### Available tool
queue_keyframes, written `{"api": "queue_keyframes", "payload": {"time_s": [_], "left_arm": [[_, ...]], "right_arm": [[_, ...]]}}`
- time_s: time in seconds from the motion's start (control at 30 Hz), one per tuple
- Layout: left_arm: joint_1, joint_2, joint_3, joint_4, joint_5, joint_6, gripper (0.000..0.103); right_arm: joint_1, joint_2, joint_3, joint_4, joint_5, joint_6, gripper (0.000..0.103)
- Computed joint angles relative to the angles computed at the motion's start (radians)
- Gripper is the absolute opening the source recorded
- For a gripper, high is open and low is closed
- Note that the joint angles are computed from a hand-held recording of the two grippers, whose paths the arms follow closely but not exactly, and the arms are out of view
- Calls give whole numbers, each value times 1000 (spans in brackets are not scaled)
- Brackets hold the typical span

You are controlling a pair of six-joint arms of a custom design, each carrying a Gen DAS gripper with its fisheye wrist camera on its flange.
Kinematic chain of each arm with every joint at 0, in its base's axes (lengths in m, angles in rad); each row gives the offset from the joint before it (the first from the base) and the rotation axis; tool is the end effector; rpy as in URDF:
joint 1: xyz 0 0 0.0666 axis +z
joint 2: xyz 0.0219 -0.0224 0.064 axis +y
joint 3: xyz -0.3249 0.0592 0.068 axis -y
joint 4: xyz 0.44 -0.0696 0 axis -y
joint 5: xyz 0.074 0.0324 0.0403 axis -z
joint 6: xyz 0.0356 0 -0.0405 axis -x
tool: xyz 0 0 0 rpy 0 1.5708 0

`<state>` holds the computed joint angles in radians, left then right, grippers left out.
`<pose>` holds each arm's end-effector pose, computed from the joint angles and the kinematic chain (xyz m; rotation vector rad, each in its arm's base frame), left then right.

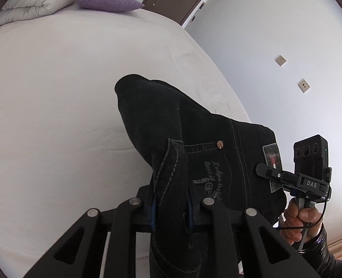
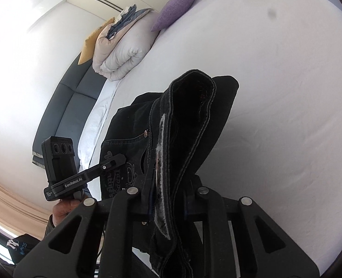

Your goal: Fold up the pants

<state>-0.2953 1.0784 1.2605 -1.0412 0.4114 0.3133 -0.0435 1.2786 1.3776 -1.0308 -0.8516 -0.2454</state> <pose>0.4076 -0.1393 0.4479 0.1697 2.4770 -0.7684 0.4899 0.0051 0.4265 -0.0107 2.3865 1.1437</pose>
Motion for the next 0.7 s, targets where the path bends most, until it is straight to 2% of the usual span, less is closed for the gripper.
{"api": "queue_keyframes", "payload": {"time_s": [0.23, 0.3, 0.37, 0.43, 0.5, 0.6, 0.63, 0.67, 0.7], "left_arm": [[-57, 126, 31, 42, 14, 20, 20], [-63, 146, 24, 56, -6, 26, 22], [-50, 145, 5, 79, 13, 41, 27], [-47, 138, -8, 83, 0, 33, 39], [-43, 128, -20, 80, -16, 37, 48], [-36, 101, -48, 98, 2, 46, 51], [-28, 83, -62, 91, 0, 32, 56], [-34, 64, -70, 85, -27, 21, 58], [-41, 48, -77, 90, -50, 14, 61]], "right_arm": [[-104, 90, 37, -72, -3, 74, 16], [-122, 125, 42, -92, -5, 108, 17], [-132, 145, 33, -89, -4, 124, 19], [-132, 140, 7, -69, -9, 122, 23], [-135, 131, -14, -59, -8, 111, 26], [-155, 97, -59, -15, -7, 98, 29], [-164, 75, -80, -1, -3, 91, 34], [-179, 58, -97, 12, -4, 84, 45], [-189, 31, -117, 33, 6, 63, 47]]}}
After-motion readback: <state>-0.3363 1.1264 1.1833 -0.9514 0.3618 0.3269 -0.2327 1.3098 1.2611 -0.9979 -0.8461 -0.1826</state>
